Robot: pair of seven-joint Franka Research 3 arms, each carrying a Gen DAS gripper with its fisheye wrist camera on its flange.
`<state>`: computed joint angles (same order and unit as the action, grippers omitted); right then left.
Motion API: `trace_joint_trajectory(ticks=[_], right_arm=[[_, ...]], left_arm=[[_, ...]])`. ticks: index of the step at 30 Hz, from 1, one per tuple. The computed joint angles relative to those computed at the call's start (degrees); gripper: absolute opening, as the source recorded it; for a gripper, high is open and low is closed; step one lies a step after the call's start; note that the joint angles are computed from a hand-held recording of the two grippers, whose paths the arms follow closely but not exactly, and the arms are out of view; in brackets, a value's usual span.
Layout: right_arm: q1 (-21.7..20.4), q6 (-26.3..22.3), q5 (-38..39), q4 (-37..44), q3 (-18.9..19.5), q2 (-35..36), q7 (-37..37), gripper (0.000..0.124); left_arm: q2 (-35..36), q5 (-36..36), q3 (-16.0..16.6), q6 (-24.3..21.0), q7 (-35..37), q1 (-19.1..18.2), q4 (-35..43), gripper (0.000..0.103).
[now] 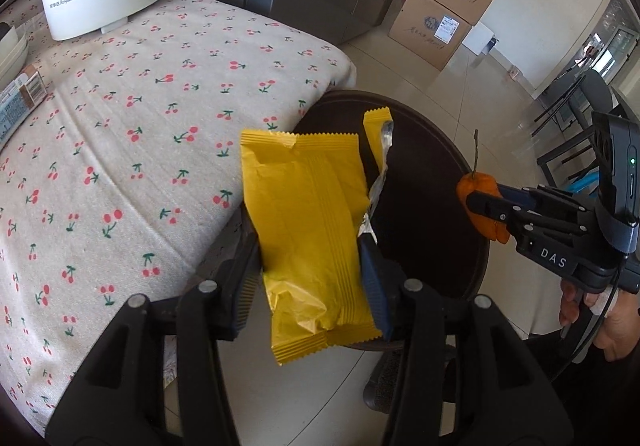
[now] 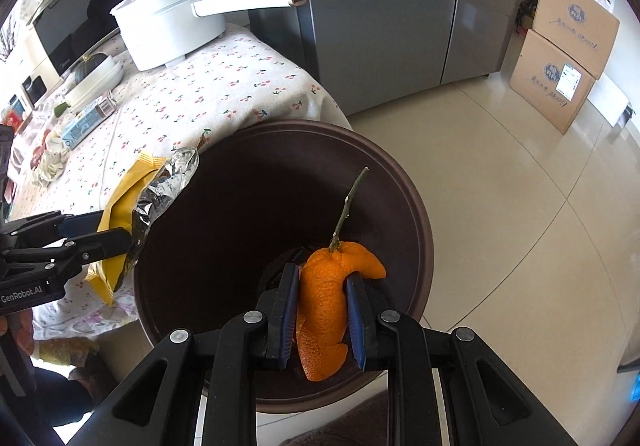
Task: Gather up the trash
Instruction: 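Carry the peel and wrapper over the brown bin and open both tools, then move both tools back over the table toward the remaining trash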
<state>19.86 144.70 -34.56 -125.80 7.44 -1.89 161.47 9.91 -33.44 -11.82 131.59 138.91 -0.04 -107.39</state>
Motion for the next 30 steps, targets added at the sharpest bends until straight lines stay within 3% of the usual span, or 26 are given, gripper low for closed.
trace_joint_trajectory(ticks=[1, 3, 6, 21, 22, 23, 25, 30], right_arm=[[0.0, 0.0, 0.1, -0.1, -0.1, -0.1, 0.0, 0.024], [-0.1, 0.0, 0.2, -0.3, 0.0, -0.3, 0.1, 0.024], [-0.2, 0.1, 0.3, -0.5, 0.0, -0.4, 0.3, 0.024], [1.3, -2.3, 0.2, 3.5, -0.6, 2.7, -0.1, 0.025], [1.5, -2.6, 0.5, 3.9, -0.7, 2.9, -0.2, 0.032], [1.5, -2.4, 1.0, 4.3, -0.8, 3.2, -0.3, 0.055], [1.9, -1.7, -0.4, 4.7, -1.0, 3.4, 2.0, 0.085], [2.9, -1.7, -0.9, 8.3, -1.3, 5.6, 0.8, 0.086]], left_arm=[[-0.2, -0.1, -0.1, 0.5, 0.2, 0.0, -0.1, 0.071], [-0.8, -0.8, 0.0, 2.6, -0.1, -0.1, -0.8, 0.085], [-0.4, -0.9, 0.3, 1.8, -0.9, 0.1, 0.3, 0.093], [-1.4, 0.4, 2.6, 1.5, -0.3, 3.2, 1.1, 0.100], [-1.4, 0.8, 2.8, 1.7, -0.6, 3.4, 1.1, 0.101], [-1.7, 1.3, 3.0, 2.0, -1.0, 3.6, 0.9, 0.101], [-2.2, 1.9, 3.4, 2.8, -1.5, 4.0, 0.2, 0.101], [-2.3, 2.4, 4.3, 2.9, -2.7, 5.3, 0.5, 0.101]])
